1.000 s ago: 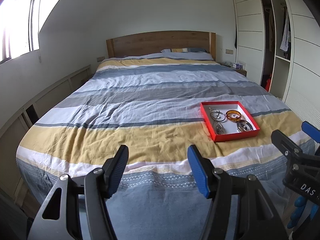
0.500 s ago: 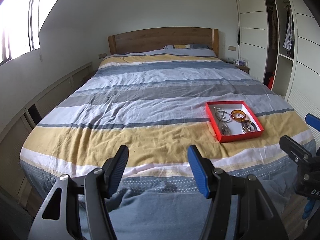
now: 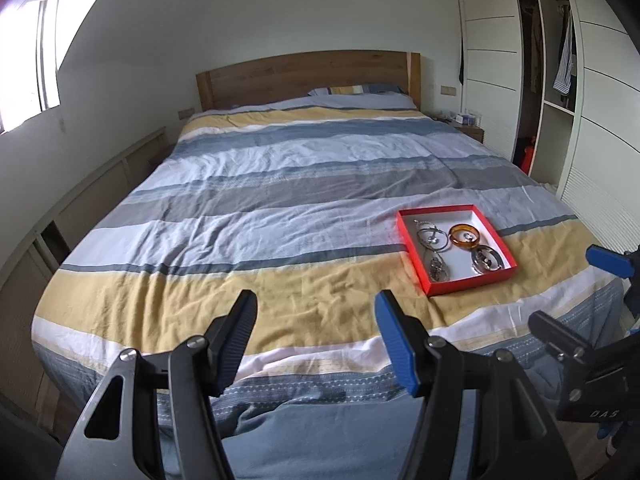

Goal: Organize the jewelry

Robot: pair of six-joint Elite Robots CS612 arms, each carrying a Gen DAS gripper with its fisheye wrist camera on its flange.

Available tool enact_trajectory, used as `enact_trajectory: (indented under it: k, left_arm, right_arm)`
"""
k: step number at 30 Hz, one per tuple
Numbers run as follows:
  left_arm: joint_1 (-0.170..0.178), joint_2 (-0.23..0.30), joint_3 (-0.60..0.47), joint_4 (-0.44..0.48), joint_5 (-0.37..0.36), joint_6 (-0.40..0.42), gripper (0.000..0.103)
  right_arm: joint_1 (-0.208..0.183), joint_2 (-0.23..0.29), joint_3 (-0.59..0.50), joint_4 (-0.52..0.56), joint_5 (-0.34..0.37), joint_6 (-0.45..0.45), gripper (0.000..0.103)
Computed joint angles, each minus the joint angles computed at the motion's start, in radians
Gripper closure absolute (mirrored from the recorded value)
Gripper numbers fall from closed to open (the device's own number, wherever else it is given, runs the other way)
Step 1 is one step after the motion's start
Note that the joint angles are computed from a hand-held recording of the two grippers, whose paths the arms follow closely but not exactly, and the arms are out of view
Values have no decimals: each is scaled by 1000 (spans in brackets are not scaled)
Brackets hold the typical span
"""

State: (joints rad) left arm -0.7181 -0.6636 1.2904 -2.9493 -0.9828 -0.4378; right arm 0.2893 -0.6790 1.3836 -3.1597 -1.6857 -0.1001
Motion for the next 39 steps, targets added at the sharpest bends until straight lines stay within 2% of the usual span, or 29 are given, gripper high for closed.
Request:
enact_trajectory:
  k: [4, 14, 29, 39]
  left_arm:
    - [8, 23, -36, 41, -38, -1, 44]
    - [14, 53, -85, 108, -73, 3, 44]
    - [35, 131, -216, 241, -126, -5, 44]
    - [52, 182, -297, 290, -162, -1, 44]
  right_arm:
    - [-3, 14, -19, 24, -9, -4, 1]
    - [-12, 35, -46, 38, 0, -10, 1]
    - [-42, 87, -112, 147, 18, 74, 1]
    - [-52, 128, -177, 211, -1, 76, 1]
